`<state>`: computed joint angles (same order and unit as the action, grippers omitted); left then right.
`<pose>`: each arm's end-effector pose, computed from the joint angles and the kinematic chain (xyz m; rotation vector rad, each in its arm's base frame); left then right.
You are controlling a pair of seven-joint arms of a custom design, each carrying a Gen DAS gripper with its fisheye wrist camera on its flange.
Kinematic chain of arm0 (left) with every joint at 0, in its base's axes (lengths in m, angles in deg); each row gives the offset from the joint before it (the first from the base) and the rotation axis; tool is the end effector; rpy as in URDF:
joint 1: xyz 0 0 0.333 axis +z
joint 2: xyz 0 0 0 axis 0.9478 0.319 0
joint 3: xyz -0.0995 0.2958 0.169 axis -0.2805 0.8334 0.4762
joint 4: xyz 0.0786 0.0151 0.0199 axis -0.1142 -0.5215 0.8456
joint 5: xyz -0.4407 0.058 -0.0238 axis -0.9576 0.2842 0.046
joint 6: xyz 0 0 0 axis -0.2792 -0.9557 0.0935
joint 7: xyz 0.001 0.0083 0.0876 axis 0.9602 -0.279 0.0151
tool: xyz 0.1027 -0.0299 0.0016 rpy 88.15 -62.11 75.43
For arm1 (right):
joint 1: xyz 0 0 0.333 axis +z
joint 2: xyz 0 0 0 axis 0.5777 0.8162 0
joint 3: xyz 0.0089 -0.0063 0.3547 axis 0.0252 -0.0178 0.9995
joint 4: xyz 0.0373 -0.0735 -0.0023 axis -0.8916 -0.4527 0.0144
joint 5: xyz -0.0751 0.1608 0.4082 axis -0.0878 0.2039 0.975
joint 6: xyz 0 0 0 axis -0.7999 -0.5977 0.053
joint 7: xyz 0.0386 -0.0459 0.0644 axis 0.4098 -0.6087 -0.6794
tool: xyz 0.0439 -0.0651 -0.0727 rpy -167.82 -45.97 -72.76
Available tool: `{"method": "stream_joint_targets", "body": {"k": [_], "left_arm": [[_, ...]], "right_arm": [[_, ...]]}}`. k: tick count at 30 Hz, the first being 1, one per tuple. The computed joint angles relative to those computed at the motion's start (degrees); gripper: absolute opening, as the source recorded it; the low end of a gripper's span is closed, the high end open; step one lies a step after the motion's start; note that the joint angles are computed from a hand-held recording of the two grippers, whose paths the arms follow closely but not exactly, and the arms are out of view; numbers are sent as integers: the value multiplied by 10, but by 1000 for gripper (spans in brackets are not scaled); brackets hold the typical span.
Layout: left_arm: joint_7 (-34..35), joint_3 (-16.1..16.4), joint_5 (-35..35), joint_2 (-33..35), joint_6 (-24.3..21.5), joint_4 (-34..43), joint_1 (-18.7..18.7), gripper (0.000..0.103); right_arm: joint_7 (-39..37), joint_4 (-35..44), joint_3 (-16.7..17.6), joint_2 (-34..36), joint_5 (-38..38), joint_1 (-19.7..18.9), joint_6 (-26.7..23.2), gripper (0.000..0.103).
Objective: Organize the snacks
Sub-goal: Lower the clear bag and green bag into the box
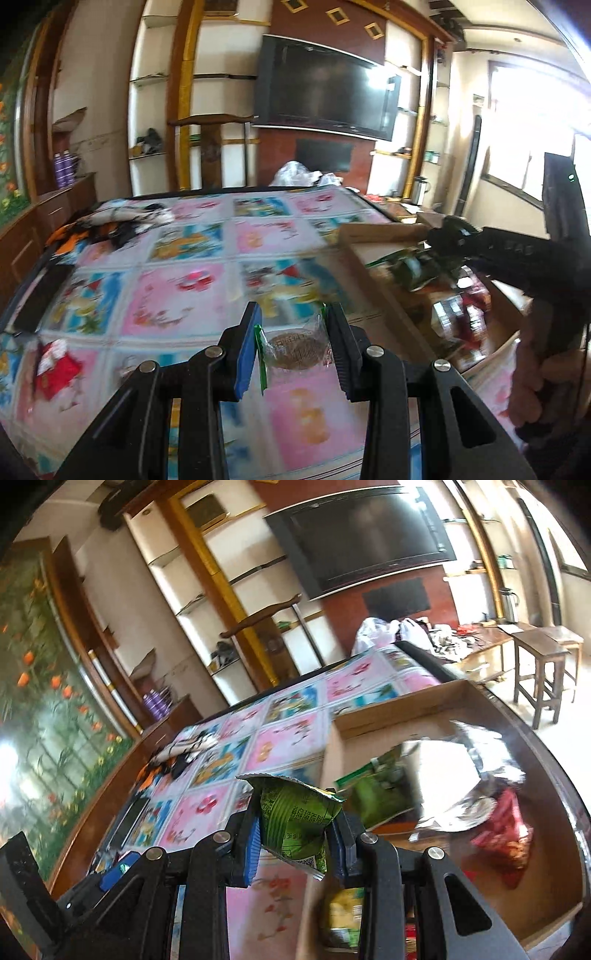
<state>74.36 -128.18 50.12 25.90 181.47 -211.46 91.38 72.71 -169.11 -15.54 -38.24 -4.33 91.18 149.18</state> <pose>0.3759 -0.2778 0.4648 -1.5984 1.6695 -1.0551 0.4448 0.0664 0.4879 -1.4988 1.4711 -0.2656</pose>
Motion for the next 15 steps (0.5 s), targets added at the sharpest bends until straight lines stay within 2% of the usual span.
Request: {"method": "stream_joint_targets", "body": {"k": [4, 7, 11, 15], "left_arm": [[16, -5, 2, 43, 26, 25, -4, 35], [31, -21, -5, 70, 33, 48, 2, 35], [49, -60, -13, 93, 37, 76, 26, 35], [61, -113, -10, 123, 33, 113, 67, 35]], "right_arm": [[2, -1, -6, -8, 3, -17, 2, 33], [6, -4, -7, -13, 2, -35, 5, 33], [9, -9, -13, -24, -1, -53, 8, 33], [16, -11, -9, -26, -2, -78, 3, 33]]}}
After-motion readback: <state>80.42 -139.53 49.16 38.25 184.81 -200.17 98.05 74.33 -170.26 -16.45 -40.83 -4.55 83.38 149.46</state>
